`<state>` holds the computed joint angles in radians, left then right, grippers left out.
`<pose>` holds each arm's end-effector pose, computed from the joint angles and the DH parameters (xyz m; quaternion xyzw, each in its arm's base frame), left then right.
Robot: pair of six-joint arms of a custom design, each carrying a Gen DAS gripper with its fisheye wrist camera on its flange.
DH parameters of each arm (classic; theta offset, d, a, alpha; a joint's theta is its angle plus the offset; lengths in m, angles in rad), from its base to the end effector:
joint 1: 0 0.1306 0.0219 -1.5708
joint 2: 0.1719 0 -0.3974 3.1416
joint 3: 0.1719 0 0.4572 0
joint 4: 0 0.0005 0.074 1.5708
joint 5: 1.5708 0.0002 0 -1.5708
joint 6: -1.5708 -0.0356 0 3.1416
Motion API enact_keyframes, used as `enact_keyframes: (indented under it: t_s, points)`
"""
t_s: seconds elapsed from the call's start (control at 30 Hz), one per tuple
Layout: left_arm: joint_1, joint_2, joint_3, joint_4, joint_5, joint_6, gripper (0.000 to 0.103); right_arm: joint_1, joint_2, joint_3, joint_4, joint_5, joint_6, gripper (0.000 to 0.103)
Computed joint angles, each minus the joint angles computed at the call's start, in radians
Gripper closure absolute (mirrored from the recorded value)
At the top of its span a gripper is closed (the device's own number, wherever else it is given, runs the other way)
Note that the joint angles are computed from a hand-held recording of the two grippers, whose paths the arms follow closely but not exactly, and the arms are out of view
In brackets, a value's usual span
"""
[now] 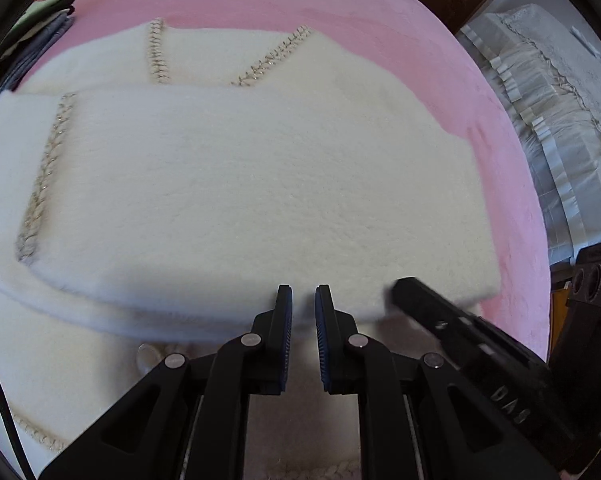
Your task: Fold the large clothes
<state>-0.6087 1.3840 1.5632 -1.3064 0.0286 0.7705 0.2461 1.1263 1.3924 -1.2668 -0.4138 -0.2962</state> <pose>0.4198 -0.2944 0.5104 -0.0757 0.9725 -0.1507 0.1608 0.3976 0.1141 0.5437 -0.0342 0.9403 0.2636 0.2123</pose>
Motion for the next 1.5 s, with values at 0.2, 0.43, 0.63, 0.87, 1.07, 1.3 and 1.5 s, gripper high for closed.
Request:
enact_keyframes:
  t_s: [0.2, 0.43, 0.63, 0.87, 1.07, 1.3, 1.5]
  points:
    - [0.022, 0.03, -0.001, -0.02, -0.012, -0.046, 0.097, -0.01, 0.042, 0.017, -0.054, 0.041, 0.017, 0.103]
    - [0.062, -0.048, -0.089, 0.018, 0.019, -0.022, 0.1, -0.112, 0.023, 0.033, -0.122, 0.156, 0.039, 0.103]
    - [0.087, -0.09, -0.116, -0.018, -0.051, -0.056, 0.1, -0.14, 0.013, 0.049, -0.163, 0.256, 0.028, 0.103]
    - [0.141, -0.138, -0.156, -0.039, -0.067, -0.036, 0.1, -0.099, 0.007, 0.052, -0.154, 0.346, -0.026, 0.103]
    - [0.095, -0.1, -0.115, -0.059, -0.091, -0.08, 0.099, -0.085, 0.031, 0.086, -0.109, 0.175, 0.018, 0.103]
    - [0.093, -0.011, -0.053, 0.023, 0.002, -0.093, 0.097, -0.007, 0.107, 0.111, -0.055, 0.051, 0.025, 0.103]
    - [0.123, 0.092, 0.047, 0.059, 0.017, -0.088, 0.097, 0.007, 0.187, 0.143, 0.011, -0.019, -0.019, 0.103]
